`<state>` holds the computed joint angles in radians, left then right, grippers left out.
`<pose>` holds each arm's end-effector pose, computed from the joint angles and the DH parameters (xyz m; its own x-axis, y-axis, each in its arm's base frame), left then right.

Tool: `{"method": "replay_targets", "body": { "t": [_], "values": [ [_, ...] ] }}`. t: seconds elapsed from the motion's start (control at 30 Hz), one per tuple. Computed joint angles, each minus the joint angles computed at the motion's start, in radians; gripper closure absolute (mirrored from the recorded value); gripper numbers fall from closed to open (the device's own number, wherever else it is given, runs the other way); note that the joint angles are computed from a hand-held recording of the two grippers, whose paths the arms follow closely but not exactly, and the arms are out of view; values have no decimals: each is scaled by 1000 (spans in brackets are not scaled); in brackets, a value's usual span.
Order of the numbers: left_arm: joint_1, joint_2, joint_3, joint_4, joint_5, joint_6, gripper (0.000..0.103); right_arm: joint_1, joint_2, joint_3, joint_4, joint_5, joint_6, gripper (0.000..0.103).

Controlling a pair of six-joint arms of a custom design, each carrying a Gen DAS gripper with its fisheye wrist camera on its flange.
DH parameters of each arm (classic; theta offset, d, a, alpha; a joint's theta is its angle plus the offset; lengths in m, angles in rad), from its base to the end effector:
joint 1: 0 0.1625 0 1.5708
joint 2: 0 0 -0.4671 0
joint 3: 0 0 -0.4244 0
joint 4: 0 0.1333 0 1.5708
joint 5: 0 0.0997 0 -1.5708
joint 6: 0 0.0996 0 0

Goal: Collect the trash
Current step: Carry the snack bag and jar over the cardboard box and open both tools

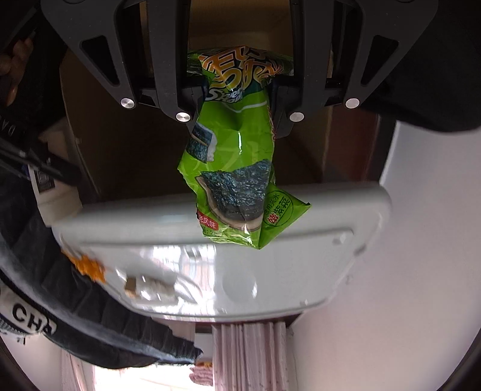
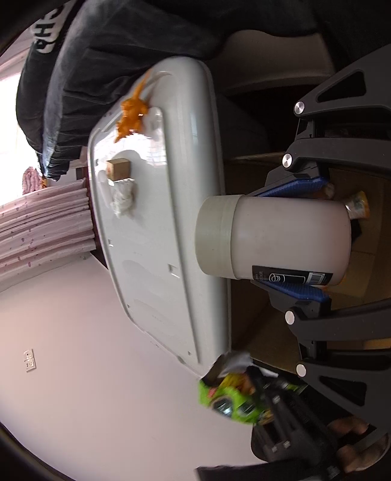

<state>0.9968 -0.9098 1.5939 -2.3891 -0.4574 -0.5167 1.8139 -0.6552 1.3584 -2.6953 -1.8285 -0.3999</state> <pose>-0.2042 -0.7258 0.2328 -0.6449 -0.2903 -0.7070 0.2525 0.7922 -0.5556 0.3032 -0.7742 0.1256 -0.8021 -0.4661 0.3734 -0.5775 0.7646 -0.2861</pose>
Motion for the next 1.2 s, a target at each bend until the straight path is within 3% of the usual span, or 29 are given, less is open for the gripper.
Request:
{"method": "replay_targets", "body": {
  "t": [0.23,0.63,0.67,0.7,0.73,0.77,1.2],
  "values": [
    [36,9,-4,94,-68,-56,77,-1,7,30,84,-56,63,55],
    [49,13,-9,91,-84,-48,75,0,30,10,121,-83,56,54],
    [49,15,-15,110,-79,-61,70,0,32,2,135,-88,63,52],
    [48,17,-18,129,-77,-74,53,2,35,0,133,-98,70,36],
    [47,19,-23,161,-62,-105,41,2,34,1,119,-105,74,28],
    [45,20,-24,180,-41,-129,22,2,31,8,94,-102,76,24],
    [47,15,-24,193,-38,-138,19,-8,26,-3,106,-87,141,24]
  ]
}}
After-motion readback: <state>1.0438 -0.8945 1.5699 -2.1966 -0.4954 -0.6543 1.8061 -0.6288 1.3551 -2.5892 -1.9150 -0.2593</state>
